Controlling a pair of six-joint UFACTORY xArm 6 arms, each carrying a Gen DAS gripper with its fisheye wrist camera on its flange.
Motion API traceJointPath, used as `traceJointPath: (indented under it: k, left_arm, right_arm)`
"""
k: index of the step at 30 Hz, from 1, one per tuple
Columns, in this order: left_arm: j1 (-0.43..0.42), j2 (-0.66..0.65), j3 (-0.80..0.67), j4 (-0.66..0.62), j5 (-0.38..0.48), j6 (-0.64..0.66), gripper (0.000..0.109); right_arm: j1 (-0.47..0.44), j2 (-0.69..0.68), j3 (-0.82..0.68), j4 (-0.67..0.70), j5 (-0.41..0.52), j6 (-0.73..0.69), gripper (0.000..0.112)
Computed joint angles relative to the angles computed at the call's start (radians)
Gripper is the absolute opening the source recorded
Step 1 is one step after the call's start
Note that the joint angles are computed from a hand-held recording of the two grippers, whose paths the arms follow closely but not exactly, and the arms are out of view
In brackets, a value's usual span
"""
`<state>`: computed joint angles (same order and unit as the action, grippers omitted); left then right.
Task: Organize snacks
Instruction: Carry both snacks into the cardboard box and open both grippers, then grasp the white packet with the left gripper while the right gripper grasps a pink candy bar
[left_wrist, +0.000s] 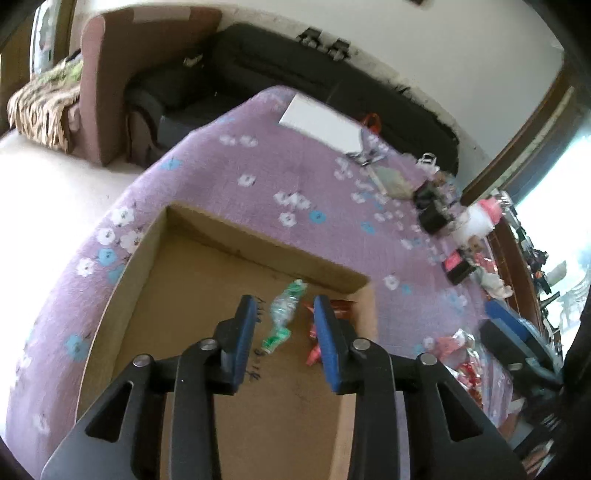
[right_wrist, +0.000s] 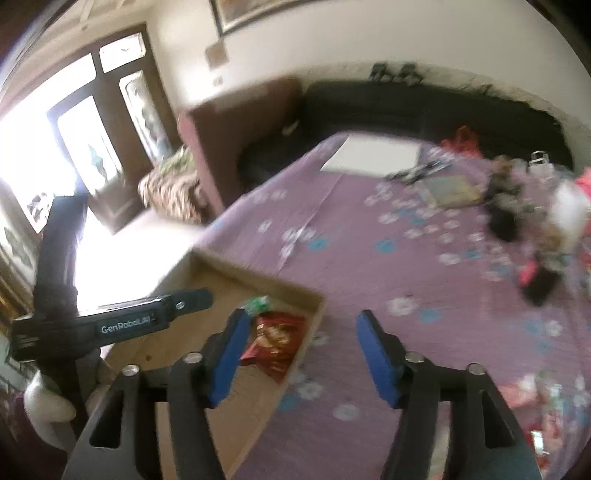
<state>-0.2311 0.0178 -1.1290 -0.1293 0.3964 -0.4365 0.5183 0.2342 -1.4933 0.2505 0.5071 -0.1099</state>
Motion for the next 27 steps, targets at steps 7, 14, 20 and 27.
traceJointPath:
  k: [7, 14, 20, 27]
  left_arm:
    - [-0.130, -0.061, 0.042, -0.085, -0.063, 0.116, 0.051]
    - [-0.250, 0.084, -0.072, -0.235, 0.015, 0.212, 0.051]
    - [-0.307, 0.167, -0.150, -0.202, 0.051, 0.175, 0.051]
    - [-0.319, 0.268, -0.252, -0.102, 0.088, 0.125, 0.051]
  right_arm:
    - [-0.169, -0.281, 0.283, 0.305, 0.064, -0.245, 0.101]
    - [-0.290, -0.361, 0.493, 0.249, 0.083, -0.186, 0.062]
    - [-0.274, -0.331, 0.534, 0.257, 0.035, -0.135, 0.043]
    - [-0.238, -0.314, 0.556, 0.219, -0.051, -0.071, 0.025]
